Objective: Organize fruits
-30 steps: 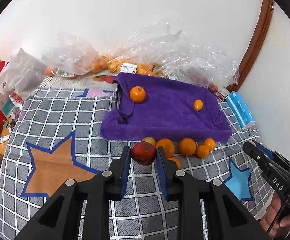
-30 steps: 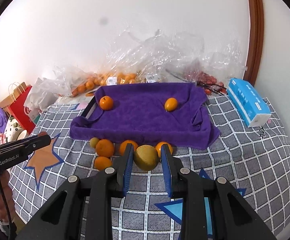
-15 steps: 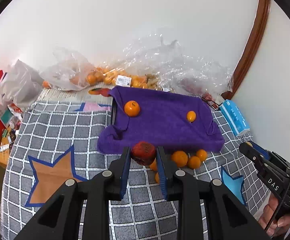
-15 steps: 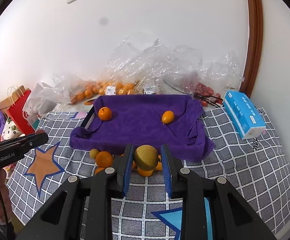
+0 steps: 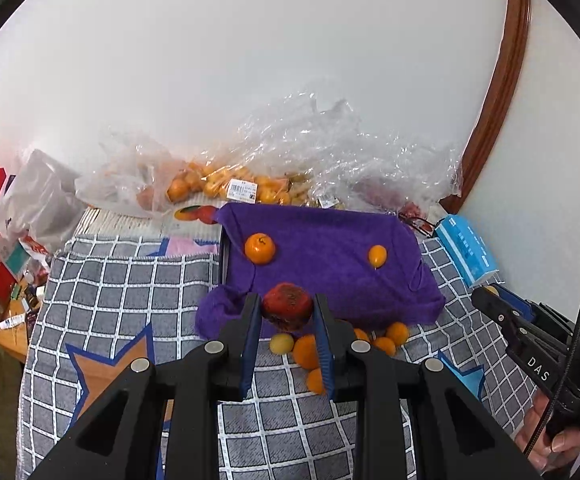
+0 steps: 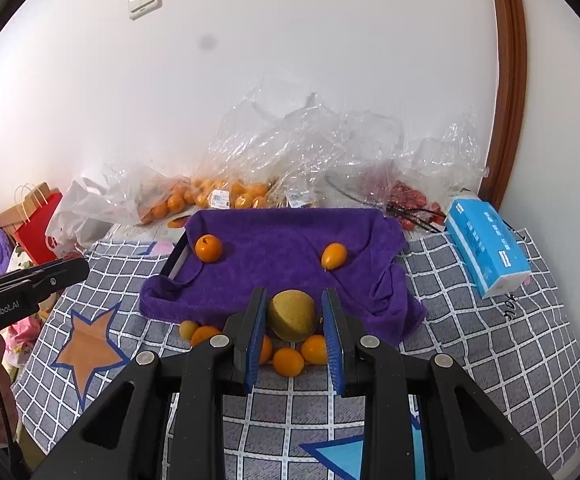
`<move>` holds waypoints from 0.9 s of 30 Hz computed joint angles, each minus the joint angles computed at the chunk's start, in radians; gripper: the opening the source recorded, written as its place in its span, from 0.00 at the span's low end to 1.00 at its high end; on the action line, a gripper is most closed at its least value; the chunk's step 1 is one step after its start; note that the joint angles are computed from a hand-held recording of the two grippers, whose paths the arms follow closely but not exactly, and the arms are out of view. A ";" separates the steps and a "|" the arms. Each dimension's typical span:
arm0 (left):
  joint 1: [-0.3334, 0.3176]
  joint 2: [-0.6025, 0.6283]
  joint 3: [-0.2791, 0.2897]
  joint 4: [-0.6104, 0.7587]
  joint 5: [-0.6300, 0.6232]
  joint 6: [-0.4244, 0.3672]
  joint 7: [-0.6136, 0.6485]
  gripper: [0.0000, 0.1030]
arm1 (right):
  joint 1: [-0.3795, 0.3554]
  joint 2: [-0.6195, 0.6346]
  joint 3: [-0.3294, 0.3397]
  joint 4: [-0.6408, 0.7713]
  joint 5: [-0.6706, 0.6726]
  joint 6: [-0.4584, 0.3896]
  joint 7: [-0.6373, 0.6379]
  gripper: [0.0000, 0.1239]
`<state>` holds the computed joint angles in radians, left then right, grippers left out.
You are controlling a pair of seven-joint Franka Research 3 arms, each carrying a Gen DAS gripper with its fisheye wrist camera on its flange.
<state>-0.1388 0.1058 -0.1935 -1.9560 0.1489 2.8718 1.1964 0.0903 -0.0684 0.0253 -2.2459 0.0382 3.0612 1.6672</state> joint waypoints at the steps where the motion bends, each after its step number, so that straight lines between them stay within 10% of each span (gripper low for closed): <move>1: 0.001 0.002 0.000 0.005 -0.001 0.000 0.003 0.24 | 0.000 0.001 0.000 0.002 -0.001 0.001 0.001 0.22; 27: 0.004 0.117 0.002 0.182 0.029 -0.046 -0.005 0.24 | 0.030 0.112 -0.045 0.155 0.069 -0.007 -0.084 0.22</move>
